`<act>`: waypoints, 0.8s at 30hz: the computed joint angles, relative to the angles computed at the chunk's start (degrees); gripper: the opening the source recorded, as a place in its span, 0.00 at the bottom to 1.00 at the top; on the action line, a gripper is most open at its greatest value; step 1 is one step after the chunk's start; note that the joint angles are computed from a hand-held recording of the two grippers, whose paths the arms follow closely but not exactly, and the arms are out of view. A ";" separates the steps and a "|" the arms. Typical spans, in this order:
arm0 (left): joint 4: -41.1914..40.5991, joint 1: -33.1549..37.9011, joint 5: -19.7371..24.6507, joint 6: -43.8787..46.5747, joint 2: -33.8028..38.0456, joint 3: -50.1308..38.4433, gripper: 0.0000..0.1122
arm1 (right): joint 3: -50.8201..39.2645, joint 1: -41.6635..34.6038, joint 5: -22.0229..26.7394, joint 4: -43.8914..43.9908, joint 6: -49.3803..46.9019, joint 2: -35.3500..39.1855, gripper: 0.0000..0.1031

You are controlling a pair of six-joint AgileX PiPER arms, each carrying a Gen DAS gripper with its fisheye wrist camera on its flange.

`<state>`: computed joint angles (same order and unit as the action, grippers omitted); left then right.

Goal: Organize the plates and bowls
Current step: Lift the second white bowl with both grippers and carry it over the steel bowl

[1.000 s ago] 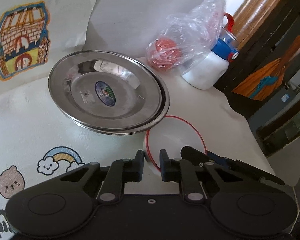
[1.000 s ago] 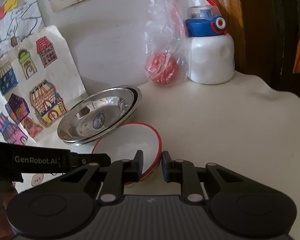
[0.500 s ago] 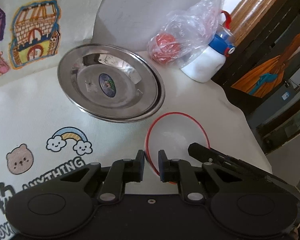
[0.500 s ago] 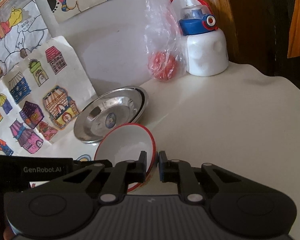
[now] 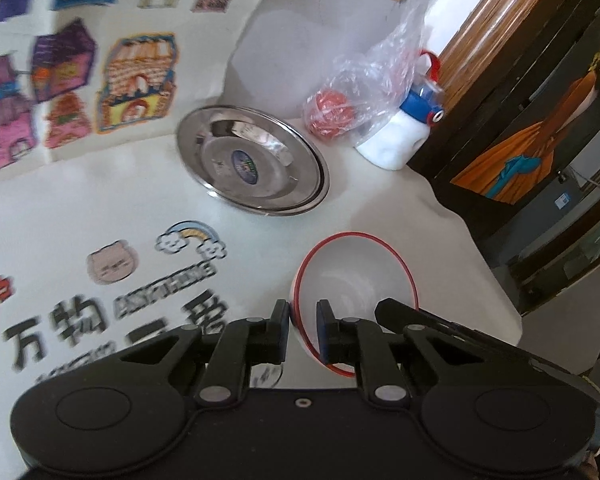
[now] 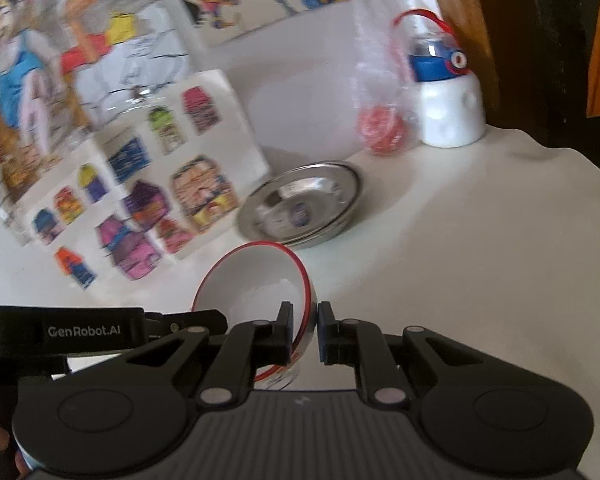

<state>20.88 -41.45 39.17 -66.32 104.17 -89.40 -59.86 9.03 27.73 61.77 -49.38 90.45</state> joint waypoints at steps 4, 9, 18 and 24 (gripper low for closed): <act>5.68 -3.34 0.95 -6.60 -7.75 7.87 0.13 | 4.26 3.13 -0.25 -2.73 3.67 -5.93 0.13; 10.53 -7.71 3.65 -13.33 -16.36 16.12 0.13 | 9.33 7.96 -0.69 -7.92 9.61 -13.22 0.14; 14.40 -16.73 9.54 -22.57 -28.15 27.93 0.13 | 16.42 17.28 -0.71 -19.97 24.57 -22.74 0.15; 15.25 -22.06 12.81 -26.82 -31.58 31.93 0.13 | 19.17 18.87 0.47 -22.35 27.78 -24.72 0.15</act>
<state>36.13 -63.51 51.98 -93.13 72.58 -57.47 -40.69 27.90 28.20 39.42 -21.59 65.74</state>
